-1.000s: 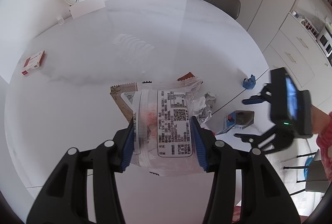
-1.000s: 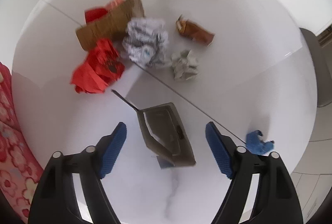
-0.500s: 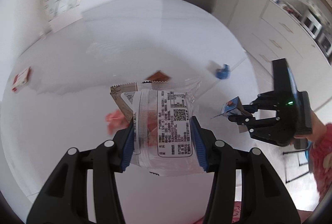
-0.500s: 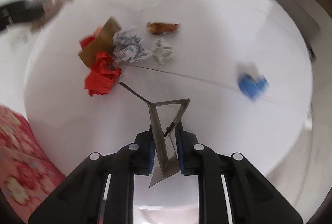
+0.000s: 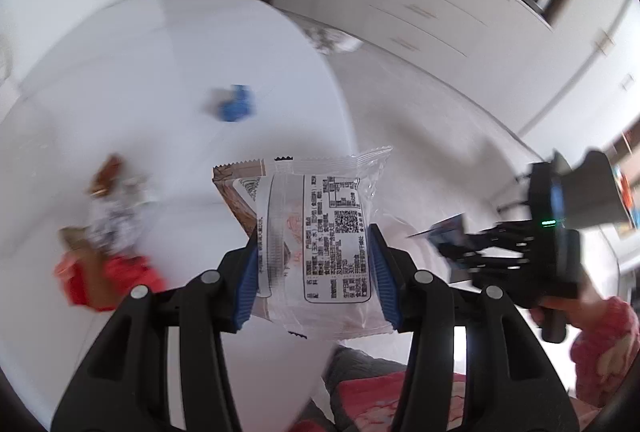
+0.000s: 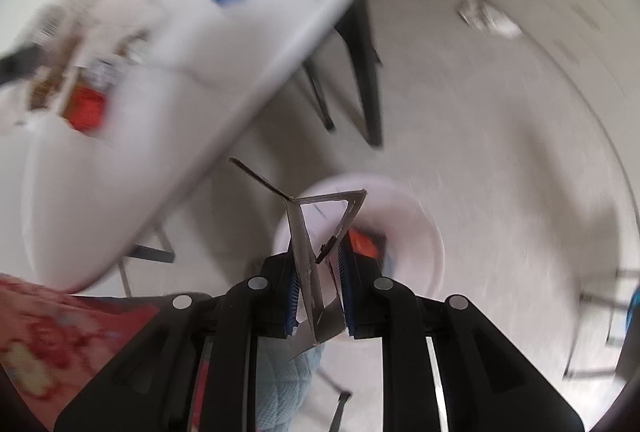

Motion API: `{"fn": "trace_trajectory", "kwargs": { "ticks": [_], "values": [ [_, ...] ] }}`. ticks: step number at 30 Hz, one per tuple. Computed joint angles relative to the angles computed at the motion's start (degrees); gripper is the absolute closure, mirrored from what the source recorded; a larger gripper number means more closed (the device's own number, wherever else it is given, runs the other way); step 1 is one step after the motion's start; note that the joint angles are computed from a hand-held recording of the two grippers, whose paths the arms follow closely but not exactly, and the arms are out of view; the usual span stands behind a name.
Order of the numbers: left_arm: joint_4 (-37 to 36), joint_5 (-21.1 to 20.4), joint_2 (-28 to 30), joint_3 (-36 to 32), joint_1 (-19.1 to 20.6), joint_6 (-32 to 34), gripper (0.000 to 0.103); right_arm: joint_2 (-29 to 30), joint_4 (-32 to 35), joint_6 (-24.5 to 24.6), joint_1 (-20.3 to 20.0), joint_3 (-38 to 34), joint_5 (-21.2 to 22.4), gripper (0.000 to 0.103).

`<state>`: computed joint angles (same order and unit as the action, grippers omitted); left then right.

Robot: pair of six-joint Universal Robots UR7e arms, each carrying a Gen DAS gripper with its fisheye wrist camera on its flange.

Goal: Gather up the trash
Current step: 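Drop the cardboard with the right gripper while the left drops the clear snack bag into the bin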

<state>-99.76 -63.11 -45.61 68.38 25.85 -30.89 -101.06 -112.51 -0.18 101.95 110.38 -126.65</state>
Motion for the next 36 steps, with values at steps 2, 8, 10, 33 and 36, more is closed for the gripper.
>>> {"fn": "trace_trajectory", "kwargs": {
  "ticks": [2, 8, 10, 33, 36],
  "values": [
    [0.1, -1.2, 1.9, -1.1, -0.3, 1.6, 0.055, -1.3, -0.8, 1.0, -3.3, 2.6, 0.7, 0.085],
    [2.2, -3.6, 5.9, -3.9, -1.1, 4.8, 0.055, -2.2, -3.2, 1.3, -11.4, 8.0, 1.8, 0.078],
    [2.9, -4.2, 6.7, -4.2, -1.4, 5.3, 0.055, -2.5, -4.5, 1.3, -13.3, 9.5, 3.2, 0.067],
    [6.4, -12.0, 15.6, -7.8, -3.1, 9.9, 0.048, -15.0, -0.8, 9.8, -9.3, 6.5, -3.8, 0.009],
    [6.5, -11.3, 15.2, -7.7, -3.3, 10.3, 0.032, -15.9, -0.1, 10.2, -9.2, 6.2, -4.3, 0.009]
  ]
}}
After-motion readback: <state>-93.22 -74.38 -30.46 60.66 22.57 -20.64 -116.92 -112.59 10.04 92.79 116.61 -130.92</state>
